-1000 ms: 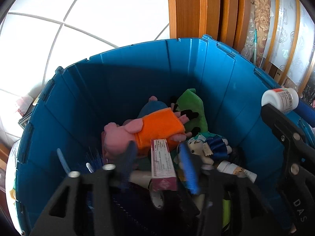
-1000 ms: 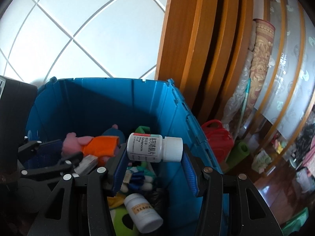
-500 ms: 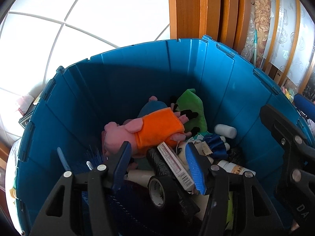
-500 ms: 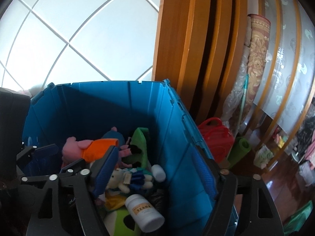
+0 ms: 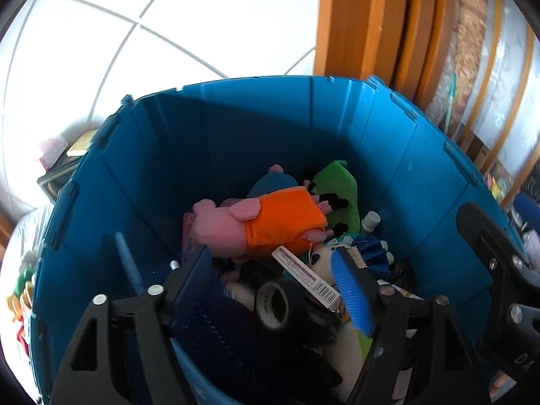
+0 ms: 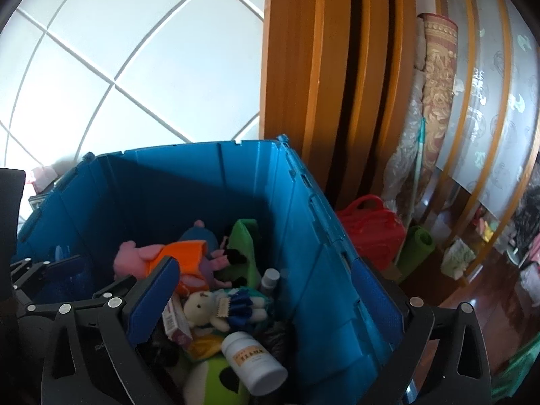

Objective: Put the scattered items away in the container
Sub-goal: 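Move both tools back from the crate to the pile on the bed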

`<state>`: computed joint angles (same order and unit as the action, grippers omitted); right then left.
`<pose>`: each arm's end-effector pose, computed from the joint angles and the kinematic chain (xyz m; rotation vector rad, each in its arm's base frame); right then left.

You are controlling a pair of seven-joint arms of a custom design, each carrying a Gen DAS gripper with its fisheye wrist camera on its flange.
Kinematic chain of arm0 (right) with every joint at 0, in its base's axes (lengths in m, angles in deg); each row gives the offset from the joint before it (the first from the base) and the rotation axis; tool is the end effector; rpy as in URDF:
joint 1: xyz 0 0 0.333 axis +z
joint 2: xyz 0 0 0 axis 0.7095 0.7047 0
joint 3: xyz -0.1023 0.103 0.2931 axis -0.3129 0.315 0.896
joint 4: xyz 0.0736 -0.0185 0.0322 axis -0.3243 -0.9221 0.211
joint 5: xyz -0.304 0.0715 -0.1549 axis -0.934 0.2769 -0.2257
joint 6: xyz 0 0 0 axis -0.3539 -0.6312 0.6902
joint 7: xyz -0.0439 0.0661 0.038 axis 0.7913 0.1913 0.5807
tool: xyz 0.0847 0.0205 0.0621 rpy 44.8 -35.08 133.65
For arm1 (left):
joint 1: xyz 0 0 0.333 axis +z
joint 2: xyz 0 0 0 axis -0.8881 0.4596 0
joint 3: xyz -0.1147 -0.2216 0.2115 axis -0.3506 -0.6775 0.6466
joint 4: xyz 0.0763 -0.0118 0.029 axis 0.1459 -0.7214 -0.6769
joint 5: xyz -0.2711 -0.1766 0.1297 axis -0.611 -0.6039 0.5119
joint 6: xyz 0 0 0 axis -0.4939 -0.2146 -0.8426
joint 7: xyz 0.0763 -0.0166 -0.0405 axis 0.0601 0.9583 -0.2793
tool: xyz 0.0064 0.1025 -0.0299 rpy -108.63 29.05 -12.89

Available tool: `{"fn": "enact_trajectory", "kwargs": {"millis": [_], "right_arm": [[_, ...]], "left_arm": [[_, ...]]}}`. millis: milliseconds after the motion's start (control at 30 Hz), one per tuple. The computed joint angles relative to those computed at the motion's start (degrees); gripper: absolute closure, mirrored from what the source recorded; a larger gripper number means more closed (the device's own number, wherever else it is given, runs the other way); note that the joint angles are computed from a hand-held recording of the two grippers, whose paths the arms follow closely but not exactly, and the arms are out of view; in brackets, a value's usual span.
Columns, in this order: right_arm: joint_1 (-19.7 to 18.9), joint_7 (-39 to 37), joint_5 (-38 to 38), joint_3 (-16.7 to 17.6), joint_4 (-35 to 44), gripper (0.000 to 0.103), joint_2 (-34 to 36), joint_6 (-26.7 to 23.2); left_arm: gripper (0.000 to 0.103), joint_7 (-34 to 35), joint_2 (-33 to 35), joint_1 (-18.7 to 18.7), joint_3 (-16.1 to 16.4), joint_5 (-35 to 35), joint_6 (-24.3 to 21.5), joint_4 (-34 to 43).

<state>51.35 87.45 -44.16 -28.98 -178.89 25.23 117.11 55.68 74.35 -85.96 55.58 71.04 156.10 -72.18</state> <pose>0.5579 0.0598 0.7050 -1.6930 1.6148 -0.8953 0.5949 -0.2917 0.7087 -1.8370 1.8076 -0.7061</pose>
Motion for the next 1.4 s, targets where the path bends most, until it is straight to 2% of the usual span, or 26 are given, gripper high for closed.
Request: {"fn": "enact_trajectory", "kwargs": {"millis": [67, 233, 367, 433, 500, 667, 800, 967, 1067, 1167, 1267, 1400], "right_arm": [[0.06, -1.21, 1.5, -0.02, -0.52, 0.0, -0.44, 0.87], [0.28, -5.13, 8.38, -0.29, -2.5, 0.0, -2.2, 4.35], [1.05, -9.89, 15.17, -0.59, -5.71, 0.0, -4.98, 9.46], [1.11, -10.21, 14.7, -0.09, -7.74, 0.0, -6.47, 13.6], [2.13, -12.03, 15.53, 0.03, -8.32, 0.0, -7.44, 15.29], [6.14, -16.98, 20.64, 0.53, -5.35, 0.0, -8.71, 12.48], [8.25, -15.34, 19.77, 3.62, -0.76, 0.0, -9.05, 9.8], [13.44, -13.22, 20.08, 7.75, 5.73, 0.0, -7.55, 4.43], [15.74, -6.74, 13.89, 11.85, 8.11, 0.0, -5.39, 3.75], [19.17, 3.77, 3.31, 15.83, 11.63, 0.0, -0.9, 2.65], [24.31, 14.52, -6.0, 17.1, 16.28, 0.0, 4.73, -1.31], [32.2, 25.45, -12.25, 15.64, 21.76, 0.0, 12.44, -8.49]], "left_arm": [[0.03, -2.13, -2.31, -0.2, 0.55, 1.3, 1.34, -2.96], [0.029, -13.57, -13.16, 0.07, 1.1, 10.66, 10.15, -16.32], [0.027, -19.79, -22.69, 3.78, -0.29, 12.37, 15.63, -26.66], [0.024, -21.2, -27.63, 5.79, -0.99, 14.85, 16.39, -30.93], [0.021, -21.65, -31.59, 7.9, -1.68, 16.93, 16.63, -34.11], [0.016, -19.73, -41.57, 13.45, -1.07, 17.1, 17.04, -42.73], [0.015, -16.59, -48.34, 17.99, 1.25, 15.55, 16.55, -49.39], [0.015, -10.55, -56.8, 23.15, 6.87, 13.43, 18.34, -59.55], [0.015, -5.02, -59.8, 25.14, 12.09, 10.69, 19.97, -64.73], [0.015, 2.27, -61.04, 26.39, 17.95, 7.81, 21.97, -68.66], [0.015, 11.65, -60.82, 26.46, 24.89, 4.38, 24.09, -71.26], [0.015, 22.46, -57.79, 26.75, 31.77, -0.02, 24.94, -71.78]]}}
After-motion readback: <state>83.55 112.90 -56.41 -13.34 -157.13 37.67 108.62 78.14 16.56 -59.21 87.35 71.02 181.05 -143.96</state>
